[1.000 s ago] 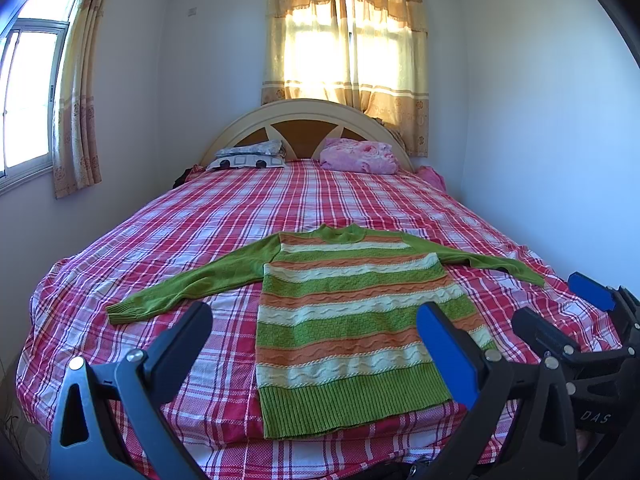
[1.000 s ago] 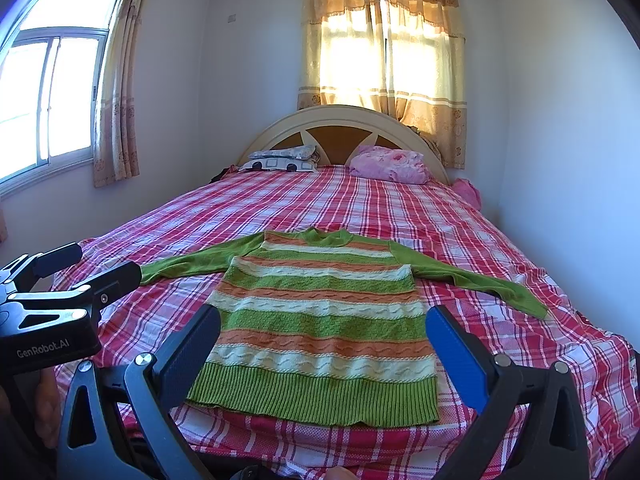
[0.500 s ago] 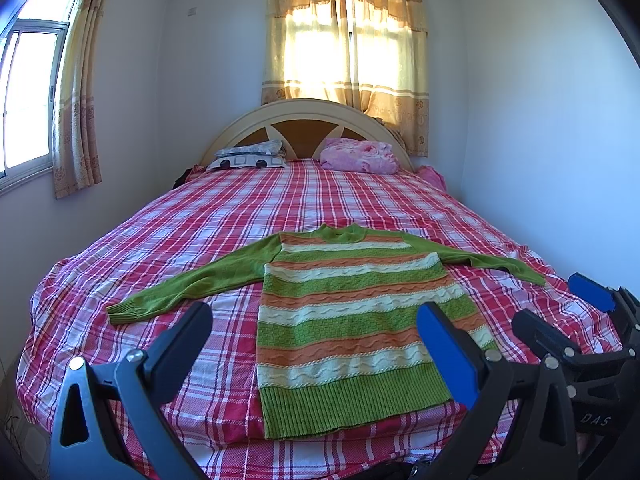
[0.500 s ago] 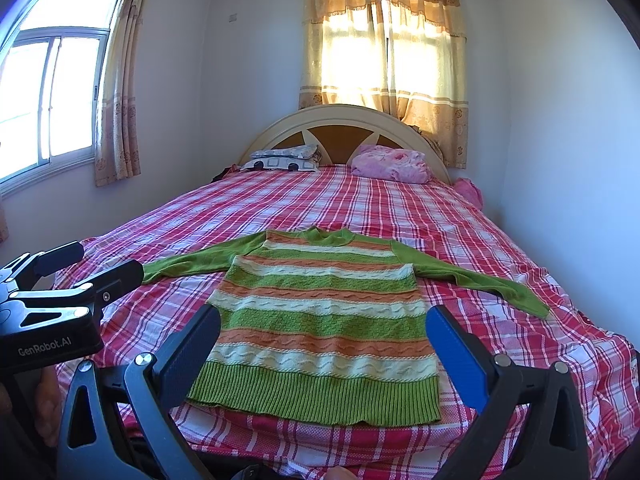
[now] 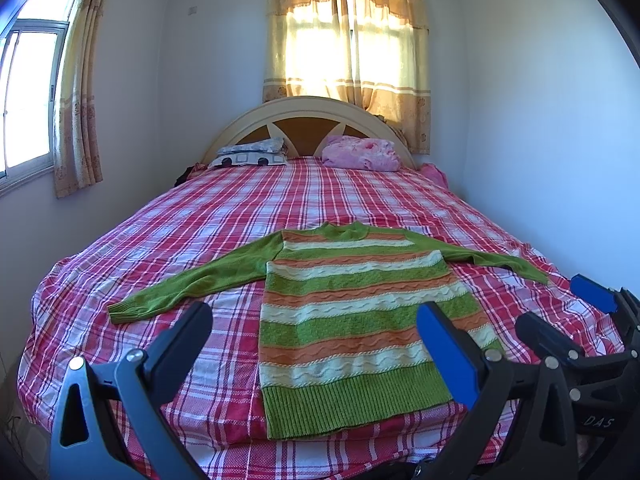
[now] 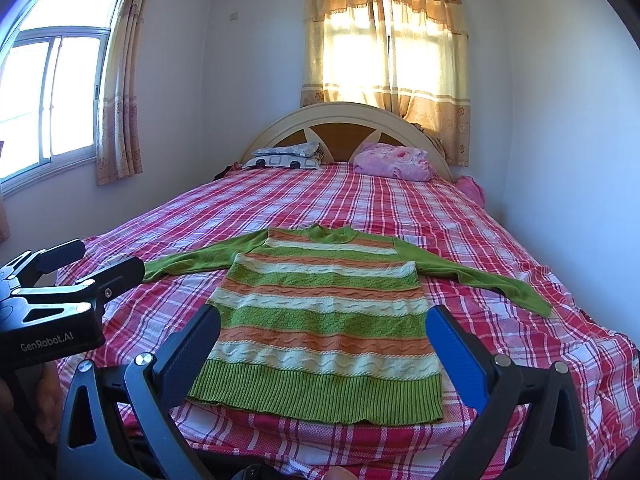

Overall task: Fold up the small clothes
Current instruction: 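Move the right gripper toward the sweater sleeve cuff nearest it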

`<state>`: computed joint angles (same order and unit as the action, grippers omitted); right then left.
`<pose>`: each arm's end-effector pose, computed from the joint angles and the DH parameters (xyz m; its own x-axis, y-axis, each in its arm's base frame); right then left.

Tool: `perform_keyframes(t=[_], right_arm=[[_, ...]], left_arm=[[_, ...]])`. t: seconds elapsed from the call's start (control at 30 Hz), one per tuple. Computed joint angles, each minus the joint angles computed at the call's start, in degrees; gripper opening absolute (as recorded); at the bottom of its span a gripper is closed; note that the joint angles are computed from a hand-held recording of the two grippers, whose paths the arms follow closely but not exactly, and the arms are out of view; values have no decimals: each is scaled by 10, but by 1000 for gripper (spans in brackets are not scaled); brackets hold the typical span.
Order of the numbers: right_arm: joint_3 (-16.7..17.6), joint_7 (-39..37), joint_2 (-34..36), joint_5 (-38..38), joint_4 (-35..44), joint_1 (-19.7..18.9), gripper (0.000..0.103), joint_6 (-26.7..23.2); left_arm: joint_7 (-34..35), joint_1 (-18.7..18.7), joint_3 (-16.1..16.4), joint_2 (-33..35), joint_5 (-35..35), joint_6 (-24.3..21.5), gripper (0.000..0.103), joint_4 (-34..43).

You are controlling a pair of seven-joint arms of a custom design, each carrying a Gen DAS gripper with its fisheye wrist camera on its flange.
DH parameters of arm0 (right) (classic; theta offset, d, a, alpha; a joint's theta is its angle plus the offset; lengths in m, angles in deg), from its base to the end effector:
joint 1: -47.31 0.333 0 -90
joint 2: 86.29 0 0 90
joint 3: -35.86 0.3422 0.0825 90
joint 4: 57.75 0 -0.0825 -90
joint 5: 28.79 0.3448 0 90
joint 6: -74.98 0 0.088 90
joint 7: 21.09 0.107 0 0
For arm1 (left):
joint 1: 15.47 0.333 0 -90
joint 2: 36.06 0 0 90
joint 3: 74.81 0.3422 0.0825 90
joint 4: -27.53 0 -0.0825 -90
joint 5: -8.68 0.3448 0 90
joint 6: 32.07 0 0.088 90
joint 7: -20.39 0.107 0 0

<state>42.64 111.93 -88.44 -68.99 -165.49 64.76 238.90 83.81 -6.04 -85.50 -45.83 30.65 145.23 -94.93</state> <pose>0.4935 0.2626 0.6708 0.2297 -0.9729 0.0274 -0.4437 -0.1297 -0.8867 0.5053 -0.0509 0.6528 0.0311 -0.9989 0.0340 -0.4266 -0.0441 -0.9034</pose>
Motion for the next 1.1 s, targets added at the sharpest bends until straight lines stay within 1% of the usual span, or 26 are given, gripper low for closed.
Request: perform_keyframes(t=[0.07,0.17,0.3,0.33,0.43,0.57,0.63,0.77,0.87,0.9,0.93,0.97,1.0,1.03,1.1], right_arm=[[-1,-12,2,13,0,1,102,1],[-3,-28,4,27,-1,2,102,3],[-6,-46,11,44,3,2,102,1],[-7,-54,15,50,5,3,102,-2],[-13,-73,27,71,10,4,102,-7],[-26,-85,52,83,24,5,102,-16],[-33,-82,64,76,32,8,102,-27],[-46,-107,98,99,57,9,102,-47],[-59,-125,130,107,85,10,102,-62],[-61,-137,139,118,94,9,102,-66],[-62,-152,151,133,106,6,102,-73],[-64,-163,162,145,117,4,102,-80],[-69,-169,171,151,128,5,102,-84],[-74,-172,180,154,138,6,102,-90],[-80,-185,202,168,165,5,102,-106]], left_arm=[[6,-4,4,1,-3,-3,103,1],[-2,1,-2,6,8,-8,103,6],[-39,18,-16,20,59,-18,103,20],[-47,17,-15,26,70,-23,103,25],[-61,6,-4,45,98,-40,103,40],[-52,-23,21,74,100,-63,103,60],[-38,-36,33,89,92,-76,103,70],[-23,-57,51,120,91,-100,103,97],[19,-66,59,150,57,-109,103,125],[32,-69,62,161,48,-108,103,135],[33,-73,70,173,55,-105,103,147],[28,-81,78,188,66,-111,103,164],[29,-87,84,203,68,-128,103,185],[40,-88,84,215,57,-137,103,200],[50,-93,90,233,48,-139,103,222]])
